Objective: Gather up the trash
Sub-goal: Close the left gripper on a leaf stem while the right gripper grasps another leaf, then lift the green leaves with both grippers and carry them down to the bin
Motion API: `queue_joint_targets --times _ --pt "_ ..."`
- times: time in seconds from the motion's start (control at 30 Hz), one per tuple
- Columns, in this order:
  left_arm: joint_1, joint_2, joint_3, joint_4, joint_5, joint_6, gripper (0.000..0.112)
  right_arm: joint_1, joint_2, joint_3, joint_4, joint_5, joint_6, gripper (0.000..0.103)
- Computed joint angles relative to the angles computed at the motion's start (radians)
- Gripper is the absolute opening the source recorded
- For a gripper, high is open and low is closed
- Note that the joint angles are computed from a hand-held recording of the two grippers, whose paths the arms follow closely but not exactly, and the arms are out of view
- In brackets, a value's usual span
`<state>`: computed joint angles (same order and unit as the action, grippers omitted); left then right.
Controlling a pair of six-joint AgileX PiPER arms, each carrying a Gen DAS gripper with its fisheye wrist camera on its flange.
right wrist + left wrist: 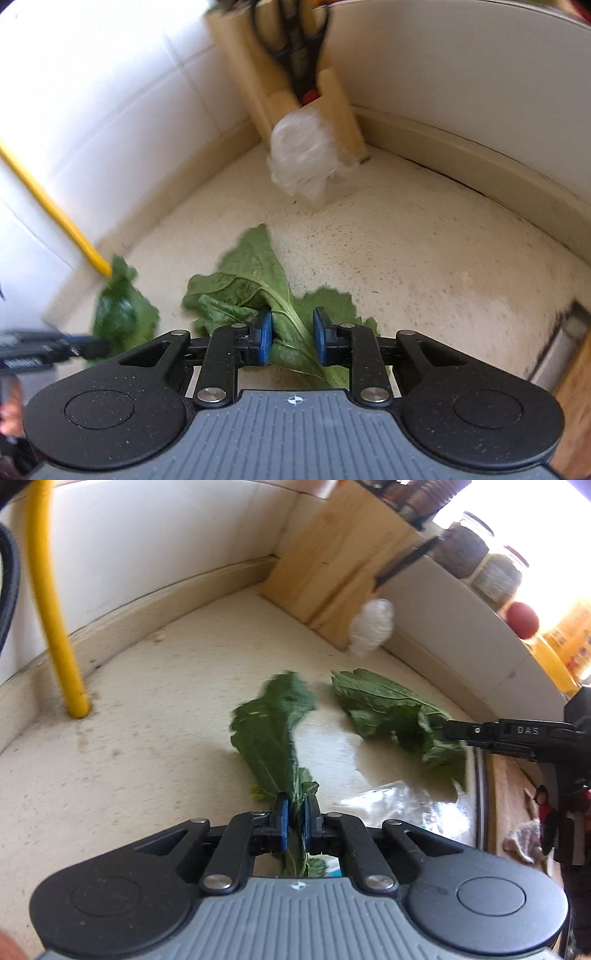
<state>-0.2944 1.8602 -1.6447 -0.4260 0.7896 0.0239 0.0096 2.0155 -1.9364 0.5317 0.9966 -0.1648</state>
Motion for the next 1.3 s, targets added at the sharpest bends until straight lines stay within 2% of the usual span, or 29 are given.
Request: queue_joint_targets --times 0.13,0.23,0.3,0.33,0.4,0.43,0.47,0.5,0.57,0.6,0.67,0.7,0.73,0.8,0.83,0.9,0.93,1.03,1.2,1.3 --pt "-0.006 0.013 -0.026 0.064 0.024 -0.045 0.004 -0.054 -0.037 0.086 0.073 -0.039 -0.002 0.029" --pt "-0.004 0.040 -0.059 0.087 0.071 -0.071 0.011 -0.075 -0.074 0.163 0.115 -0.076 0.000 0.029" --pt "-0.010 0.054 -0.076 0.101 0.084 -0.091 0.024 -0.090 -0.109 0.228 0.158 -0.093 -0.023 0.029" --pt "-0.017 0.060 -0.085 0.113 0.085 -0.098 0.029 -0.081 -0.123 0.247 0.132 -0.103 -0.016 0.029" --pt "-0.033 0.067 -0.090 0.134 0.073 -0.101 0.047 -0.057 -0.123 0.254 0.059 -0.119 -0.011 0.036" --pt "-0.042 0.070 -0.091 0.141 0.071 -0.100 0.050 -0.049 -0.116 0.252 0.050 -0.117 -0.017 0.037" --pt "-0.052 0.082 -0.104 0.154 0.077 -0.108 0.054 -0.041 -0.106 0.244 0.037 -0.118 -0.011 0.043" --pt "-0.062 0.078 -0.090 0.168 0.047 -0.107 0.054 -0.032 -0.098 0.237 0.030 -0.122 -0.012 0.060" --pt "-0.089 0.083 -0.091 0.236 0.022 -0.139 0.050 -0.006 -0.074 0.206 0.007 -0.137 -0.028 0.075" --pt "-0.097 0.086 -0.095 0.259 0.017 -0.151 0.033 0.012 -0.063 0.187 -0.018 -0.147 -0.034 0.077" --pt "-0.083 0.096 -0.105 0.205 0.027 -0.122 0.009 0.052 -0.019 0.112 -0.099 -0.123 -0.036 0.087" --pt "-0.070 0.101 -0.110 0.167 0.030 -0.106 0.008 0.077 -0.002 0.092 -0.160 -0.137 -0.014 0.087" --pt "-0.056 0.099 -0.104 0.141 0.023 -0.089 0.006 0.101 0.018 0.070 -0.215 -0.145 -0.003 0.087" --pt "-0.039 0.086 -0.094 0.103 0.012 -0.072 0.005 0.141 0.020 0.084 -0.307 -0.190 0.018 0.074" --pt "-0.025 0.080 -0.092 0.060 0.009 -0.051 0.005 0.147 0.017 0.080 -0.314 -0.183 0.018 0.069" --pt "0.002 0.074 -0.093 -0.018 0.007 -0.019 0.005 0.119 0.027 0.041 -0.211 -0.115 0.003 0.031" --pt "0.013 0.070 -0.096 -0.047 0.009 -0.009 0.005 0.095 0.031 0.033 -0.139 -0.085 -0.010 0.025" --pt "0.025 0.052 -0.098 -0.075 0.009 -0.009 0.005 0.034 0.021 0.067 0.024 -0.067 -0.020 0.024" --pt "0.033 0.004 -0.053 -0.129 0.001 0.004 0.005 -0.088 -0.051 0.240 0.472 -0.079 -0.180 0.023" --pt "0.030 -0.051 0.007 -0.129 -0.020 -0.001 0.005 -0.110 -0.094 0.299 0.618 -0.060 -0.260 0.023"
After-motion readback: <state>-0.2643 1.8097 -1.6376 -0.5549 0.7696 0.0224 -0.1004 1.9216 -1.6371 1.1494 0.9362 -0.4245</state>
